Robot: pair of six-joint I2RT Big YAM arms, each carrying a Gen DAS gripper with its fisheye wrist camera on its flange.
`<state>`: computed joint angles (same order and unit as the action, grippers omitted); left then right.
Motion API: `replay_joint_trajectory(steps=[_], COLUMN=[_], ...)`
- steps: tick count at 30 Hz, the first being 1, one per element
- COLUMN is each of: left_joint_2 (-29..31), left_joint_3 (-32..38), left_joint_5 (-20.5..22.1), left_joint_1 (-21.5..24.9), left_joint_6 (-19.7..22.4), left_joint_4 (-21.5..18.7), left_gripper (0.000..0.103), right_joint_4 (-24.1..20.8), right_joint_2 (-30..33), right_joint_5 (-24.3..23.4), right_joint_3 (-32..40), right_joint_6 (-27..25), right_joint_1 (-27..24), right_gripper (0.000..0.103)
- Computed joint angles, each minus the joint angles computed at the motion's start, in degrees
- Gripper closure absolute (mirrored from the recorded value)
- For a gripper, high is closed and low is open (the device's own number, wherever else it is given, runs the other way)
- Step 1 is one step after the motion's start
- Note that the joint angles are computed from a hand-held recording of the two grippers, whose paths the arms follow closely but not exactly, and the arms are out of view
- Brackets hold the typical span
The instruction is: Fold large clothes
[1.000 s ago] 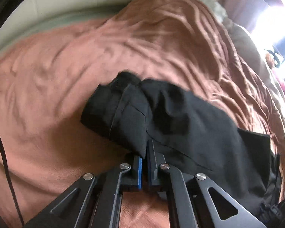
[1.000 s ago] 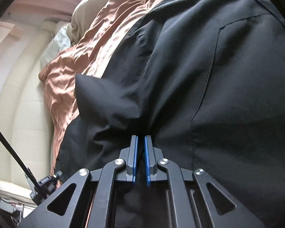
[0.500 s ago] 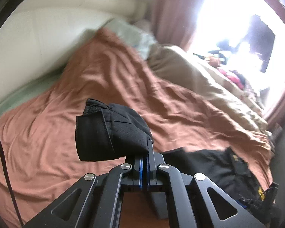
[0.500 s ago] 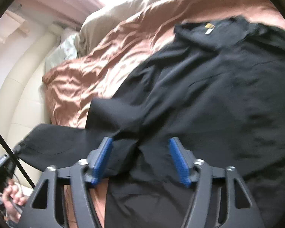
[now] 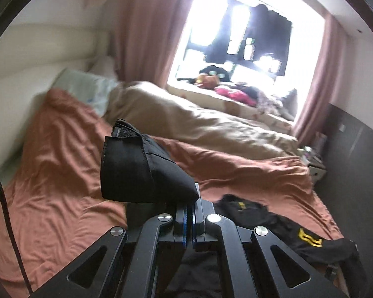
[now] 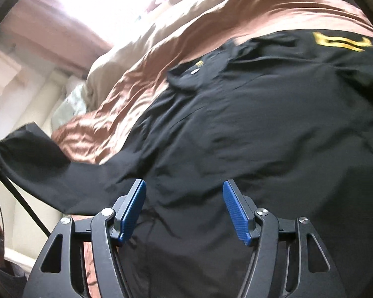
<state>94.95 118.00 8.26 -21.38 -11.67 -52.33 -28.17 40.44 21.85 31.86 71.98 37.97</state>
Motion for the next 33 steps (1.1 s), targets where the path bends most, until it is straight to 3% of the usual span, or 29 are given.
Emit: replay_joint_trajectory(steps=[4, 8, 11, 20, 23, 30, 31, 33], left_joint_2=[2.2, 4.84, 6.79, 15.19, 17.96, 22.11, 23.09, 26.32], left_joint_3=[4.47, 8.07, 10.28, 20.59, 23.38, 23.46, 23.84, 26.9], left_joint_5=[-0.56, -0.5, 0.91, 4.97, 7.19, 13.55, 13.47, 14.0], left_joint_1=[-4.26, -8.09, -10.18, -16.14, -17.86, -21.5, -21.95, -22.75], left_joint_6=[1.11, 2.35, 2.47, 2.52, 2.76, 4.25, 4.62, 5.97], left_joint_4=[-1.64, -2.88, -3.66, -8.06, -9.15, -8.58, -9.43, -14.68], left_gripper=[0.101, 0.101, 0.101, 0.101, 0.101, 0.101, 0.099, 0.081], right_joint_4=[-4.82, -9.7, -10.03, -9.38, -10.94, -15.26, -15.69, -15.72], right_joint_2=[-6.88, -11.59, -12.87, -19.19, -22.65, -28.28, -28.97, -29.65], right_joint_5=[2.98, 4.01, 4.06, -2.15, -4.1, -3.49, -3.46, -4.26], right_joint_3=[-3.35, -3.93, -4.62, -7.85, -9.35, -11.35, -11.55, -11.75], right_joint_6=[4.49, 4.95, 6.54, 6.24, 7.35, 13.16, 13.5, 13.38], right_joint_1=[3.48, 1.29, -0.74, -9.69, -13.99, -16.26, -16.3, -17.02], right_gripper=[0.04, 0.04, 0.04, 0.04, 0.04, 0.04, 0.04, 0.04])
